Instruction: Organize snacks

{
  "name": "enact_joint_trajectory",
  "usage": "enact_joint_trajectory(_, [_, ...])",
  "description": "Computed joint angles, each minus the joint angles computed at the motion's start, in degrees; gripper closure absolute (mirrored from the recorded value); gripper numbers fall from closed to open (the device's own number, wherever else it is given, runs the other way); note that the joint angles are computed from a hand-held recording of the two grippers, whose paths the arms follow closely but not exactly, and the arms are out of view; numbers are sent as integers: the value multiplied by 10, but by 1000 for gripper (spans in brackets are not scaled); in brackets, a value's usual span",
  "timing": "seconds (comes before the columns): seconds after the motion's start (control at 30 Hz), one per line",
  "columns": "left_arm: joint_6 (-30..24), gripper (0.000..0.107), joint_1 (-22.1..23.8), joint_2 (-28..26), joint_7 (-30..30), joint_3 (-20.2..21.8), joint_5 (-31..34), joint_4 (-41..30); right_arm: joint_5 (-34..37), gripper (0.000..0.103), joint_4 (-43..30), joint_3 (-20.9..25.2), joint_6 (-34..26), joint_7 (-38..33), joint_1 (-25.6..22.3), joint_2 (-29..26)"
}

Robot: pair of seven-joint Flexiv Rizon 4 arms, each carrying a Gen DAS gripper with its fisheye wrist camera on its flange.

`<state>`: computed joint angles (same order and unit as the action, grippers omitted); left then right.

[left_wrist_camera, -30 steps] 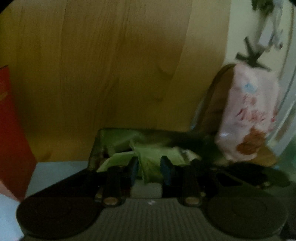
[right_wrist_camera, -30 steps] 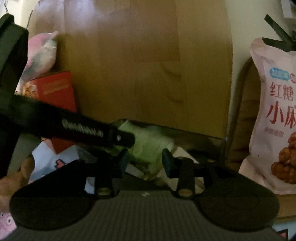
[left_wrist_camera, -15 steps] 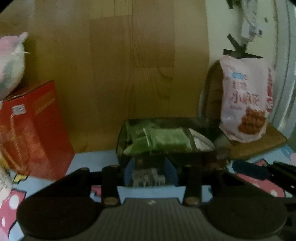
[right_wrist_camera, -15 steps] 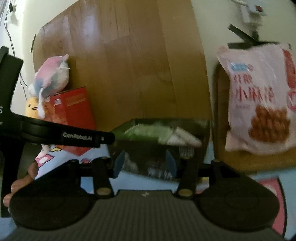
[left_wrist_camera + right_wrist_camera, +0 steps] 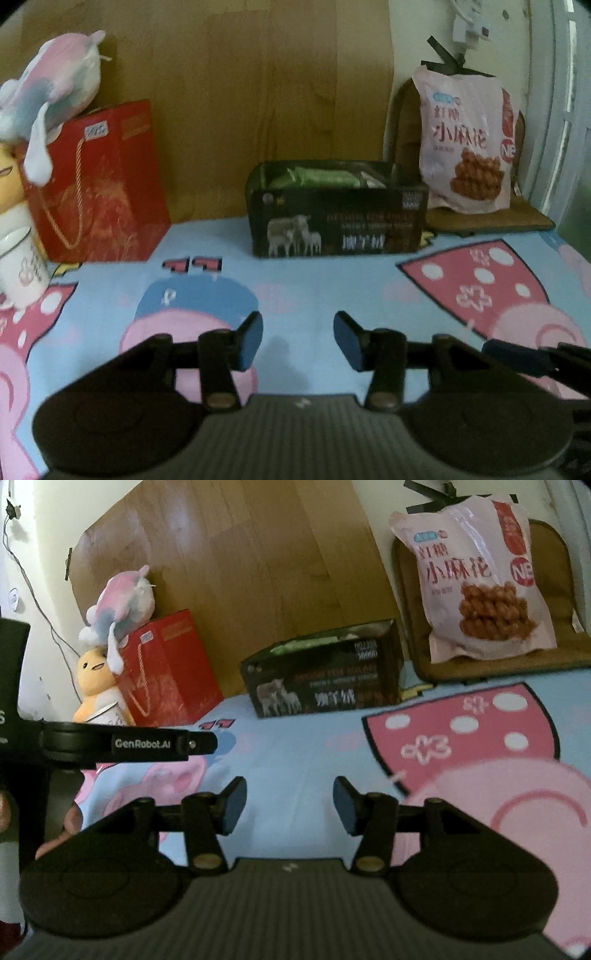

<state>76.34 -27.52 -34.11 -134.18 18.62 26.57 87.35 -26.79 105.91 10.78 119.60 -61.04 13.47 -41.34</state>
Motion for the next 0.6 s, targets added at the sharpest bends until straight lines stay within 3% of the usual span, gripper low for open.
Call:
enact_joint_trajectory(0.2, [-1,57,-33,22,-48,23,35,38,28,48,43,-6,25,-10,14,22])
enact_joint_trajectory(0.27, [0,50,-40,31,-69,26,48,52,30,47,56,-4,27,-9,14,29])
enact_joint_trajectory(0.4, [-1,45,-53,50,-116,30,79,79,43,28,78,-1,21,3,15,42])
enact_joint_trajectory(0.53, [-22,19,-78,67,-184,42,130,93,42,24,95,11,15,24,5,51])
enact_joint_trajectory(0.6, [-44,14,-89,74,-212,43,158,94,43,21,104,11,13,28,5,56])
